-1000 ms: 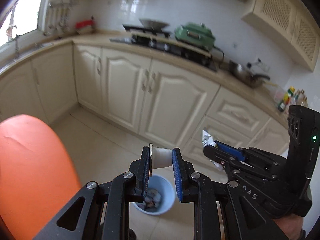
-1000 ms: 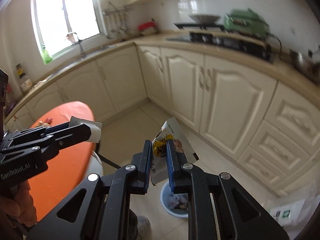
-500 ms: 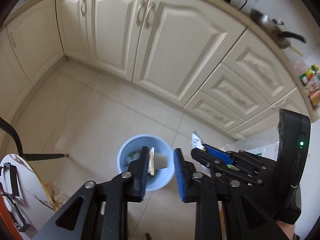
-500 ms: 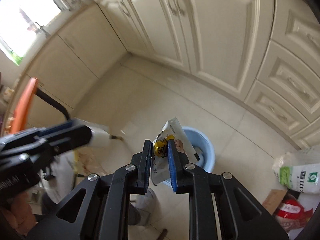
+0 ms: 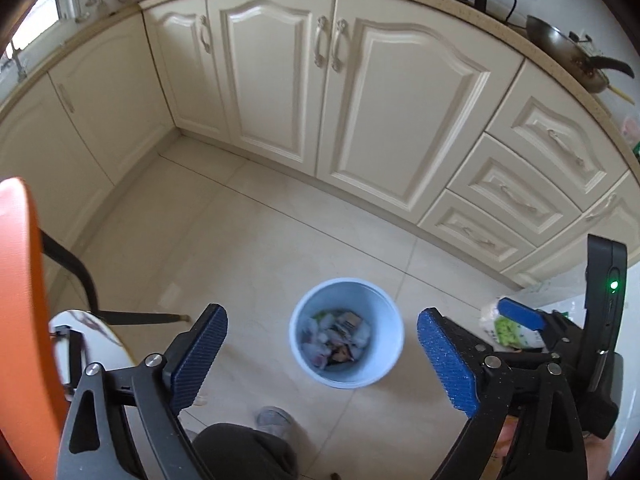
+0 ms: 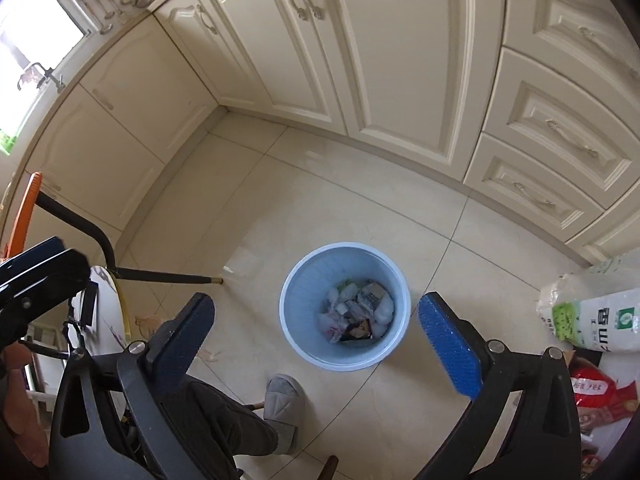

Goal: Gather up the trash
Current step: 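Open both tools to drop the cup and packet into the blue bin, then return both open tools to the remaining trash on the table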

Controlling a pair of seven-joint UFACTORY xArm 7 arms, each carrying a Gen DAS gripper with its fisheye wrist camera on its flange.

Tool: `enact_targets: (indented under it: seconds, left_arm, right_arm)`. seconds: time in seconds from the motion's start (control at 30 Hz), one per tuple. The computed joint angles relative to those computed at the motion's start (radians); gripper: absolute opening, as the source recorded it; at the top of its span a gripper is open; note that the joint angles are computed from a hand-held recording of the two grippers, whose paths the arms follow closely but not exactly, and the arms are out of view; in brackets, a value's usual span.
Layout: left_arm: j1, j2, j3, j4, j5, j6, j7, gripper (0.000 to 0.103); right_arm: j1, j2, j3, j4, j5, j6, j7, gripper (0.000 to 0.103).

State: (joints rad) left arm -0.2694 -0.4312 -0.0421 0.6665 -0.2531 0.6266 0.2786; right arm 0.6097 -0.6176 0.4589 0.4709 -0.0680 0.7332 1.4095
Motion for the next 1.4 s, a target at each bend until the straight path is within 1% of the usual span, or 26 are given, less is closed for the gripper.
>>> enact_targets:
  seconds: [0.03,0.07,0.13,0.2,0.27,0.3,0.33,0.4,0.43,0.5,0.53,0.77,0.93,1.03,1.07,1.17,1.27,1.37,1.4]
  left_arm:
    - [0.009,-0.036,0.01,-0.004,0.006,0.028,0.002,0.094]
    - [0.012,-0.067,0.006,-0.02,0.007,0.036,-0.008,0.094]
    - [0.019,-0.116,0.031,-0.019,0.005,0.08,0.004,0.095]
    - [0.024,-0.174,0.039,-0.036,0.0,0.103,0.003,0.095]
    - [0.039,-0.253,0.068,-0.045,0.003,0.151,0.021,0.095]
    - [0.044,-0.293,0.072,-0.056,-0.001,0.162,0.02,0.095]
    - [0.055,-0.333,0.099,-0.05,0.004,0.201,0.037,0.095]
    - [0.071,-0.401,0.114,-0.059,-0.002,0.229,0.044,0.095]
    - [0.085,-0.444,0.141,-0.049,0.005,0.273,0.061,0.095]
    - [0.108,-0.51,0.165,-0.046,0.004,0.311,0.076,0.095]
    - [0.122,-0.543,0.197,-0.034,0.011,0.348,0.098,0.096]
    - [0.226,-0.713,0.318,0.042,0.029,0.5,0.17,0.099]
    - [0.294,-0.788,0.419,0.125,0.059,0.601,0.211,0.1]
    - [0.332,-0.824,0.473,0.175,0.086,0.651,0.229,0.101]
    - [0.345,-0.835,0.489,0.19,0.097,0.66,0.233,0.102]
    - [0.375,-0.845,0.542,0.251,0.144,0.691,0.248,0.102]
    - [0.395,-0.848,0.59,0.316,0.189,0.719,0.259,0.102]
    - [0.405,-0.852,0.633,0.392,0.234,0.748,0.269,0.102]
    - [0.405,-0.852,0.649,0.422,0.25,0.761,0.272,0.102]
  right_arm:
    - [-0.001,-0.006,0.002,0.006,-0.002,0.006,0.004,0.103]
    - [-0.004,-0.011,0.011,0.021,-0.009,0.02,0.012,0.103]
    - [-0.011,-0.014,0.02,0.044,-0.021,0.047,0.019,0.103]
    - [-0.018,-0.023,0.033,0.078,-0.037,0.08,0.027,0.103]
    - [-0.027,-0.022,0.044,0.113,-0.05,0.108,0.03,0.103]
    - [-0.035,-0.018,0.053,0.139,-0.062,0.13,0.033,0.103]
    - [-0.043,-0.011,0.063,0.166,-0.074,0.148,0.036,0.103]
    - [-0.058,0.003,0.083,0.223,-0.099,0.182,0.041,0.103]
    - [-0.062,0.008,0.09,0.242,-0.108,0.192,0.045,0.103]
    - [-0.078,0.031,0.112,0.306,-0.132,0.226,0.057,0.103]
    - [-0.085,0.042,0.122,0.336,-0.148,0.24,0.06,0.103]
    - [-0.132,0.191,0.215,0.597,-0.3,0.356,0.079,0.103]
    - [-0.123,0.364,0.286,0.807,-0.459,0.432,0.114,0.103]
    - [-0.097,0.481,0.326,0.933,-0.578,0.472,0.13,0.103]
    - [-0.081,0.538,0.345,0.993,-0.635,0.493,0.134,0.103]
    - [-0.007,0.672,0.362,1.135,-0.766,0.554,0.135,0.103]
    - [0.1,0.802,0.351,1.283,-0.892,0.606,0.119,0.103]
    - [0.215,0.92,0.317,1.43,-0.989,0.625,0.085,0.103]
    - [0.243,0.942,0.305,1.461,-1.004,0.624,0.074,0.103]
